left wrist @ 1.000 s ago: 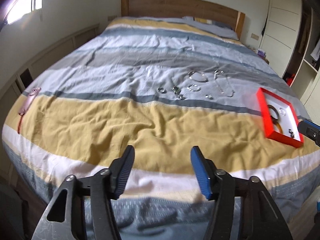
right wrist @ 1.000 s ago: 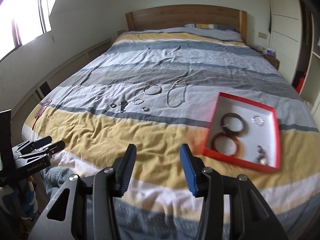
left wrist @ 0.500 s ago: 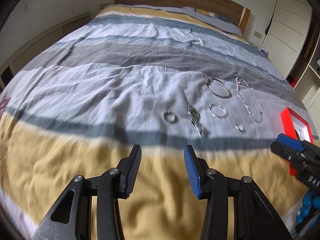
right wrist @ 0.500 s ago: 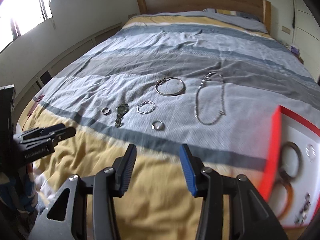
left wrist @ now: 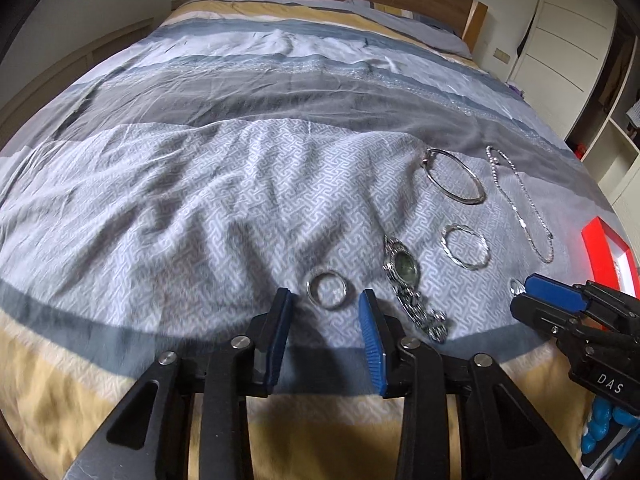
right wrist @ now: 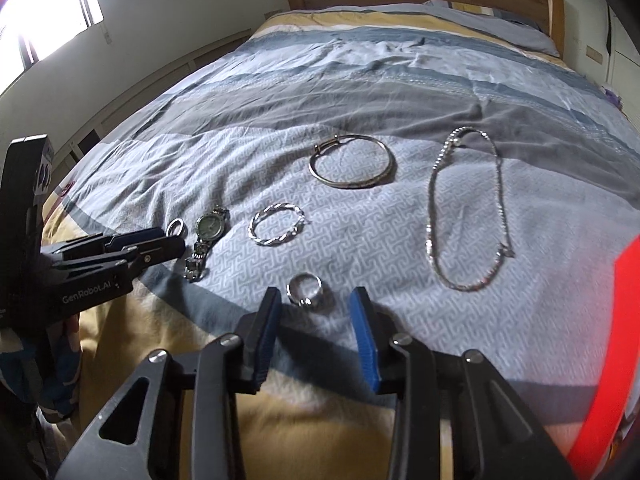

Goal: Organize jewelry
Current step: 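Grasp the plain silver ring with the left tool while the right tool grasps the stone ring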

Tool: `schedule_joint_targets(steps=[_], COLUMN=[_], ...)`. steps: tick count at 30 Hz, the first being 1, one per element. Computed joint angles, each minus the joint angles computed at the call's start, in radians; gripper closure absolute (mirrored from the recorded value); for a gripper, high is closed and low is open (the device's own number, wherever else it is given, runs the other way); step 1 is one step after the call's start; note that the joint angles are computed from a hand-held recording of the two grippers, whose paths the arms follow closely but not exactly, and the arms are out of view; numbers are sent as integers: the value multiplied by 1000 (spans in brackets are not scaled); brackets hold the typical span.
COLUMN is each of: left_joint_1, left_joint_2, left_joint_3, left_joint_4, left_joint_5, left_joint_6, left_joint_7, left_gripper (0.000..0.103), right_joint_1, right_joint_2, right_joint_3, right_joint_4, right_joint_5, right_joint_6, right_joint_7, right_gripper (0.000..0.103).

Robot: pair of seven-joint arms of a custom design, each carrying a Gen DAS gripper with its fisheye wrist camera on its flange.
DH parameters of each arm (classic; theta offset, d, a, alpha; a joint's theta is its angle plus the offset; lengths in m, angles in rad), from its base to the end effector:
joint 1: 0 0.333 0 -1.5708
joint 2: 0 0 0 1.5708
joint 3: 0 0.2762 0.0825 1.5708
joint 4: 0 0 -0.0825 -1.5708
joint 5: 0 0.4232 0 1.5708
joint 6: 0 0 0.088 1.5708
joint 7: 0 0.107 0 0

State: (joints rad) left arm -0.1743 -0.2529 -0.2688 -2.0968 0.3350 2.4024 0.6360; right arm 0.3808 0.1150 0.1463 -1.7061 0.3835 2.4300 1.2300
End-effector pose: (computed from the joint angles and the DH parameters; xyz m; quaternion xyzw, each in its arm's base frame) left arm 0.5156 -0.2520 0.5373 -0.7622 0.5649 -0.2459 0.1987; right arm 0.5868 0.3382 0.5366 -0.8422 0.4187 -0.0570 0.3347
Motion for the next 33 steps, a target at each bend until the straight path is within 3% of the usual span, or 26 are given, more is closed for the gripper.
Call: schedule_joint_targets(steps=[6,17,33], left_joint_1=[8,1,-57], left_joint_2=[7,-23,-274], left_joint_3=[-1,-6,-90], left_joint_4=[-5,-9,-76], left_joint_5=[20,25,-3], left_joint_6=[11,-26,-218], left_joint_7=[-23,-43,-105], left_gripper=[83,83,83], right_joint_1=[1,9,59], right_joint_2=[27,-24,-432], right_joint_3=[6,7,-41], right_joint_4=[21,-27,-338], right_joint_5=[6,-8,48], right_joint_6=[7,17,-6], right_joint_7=[-14,-19,-2], right_gripper=[85,86,86])
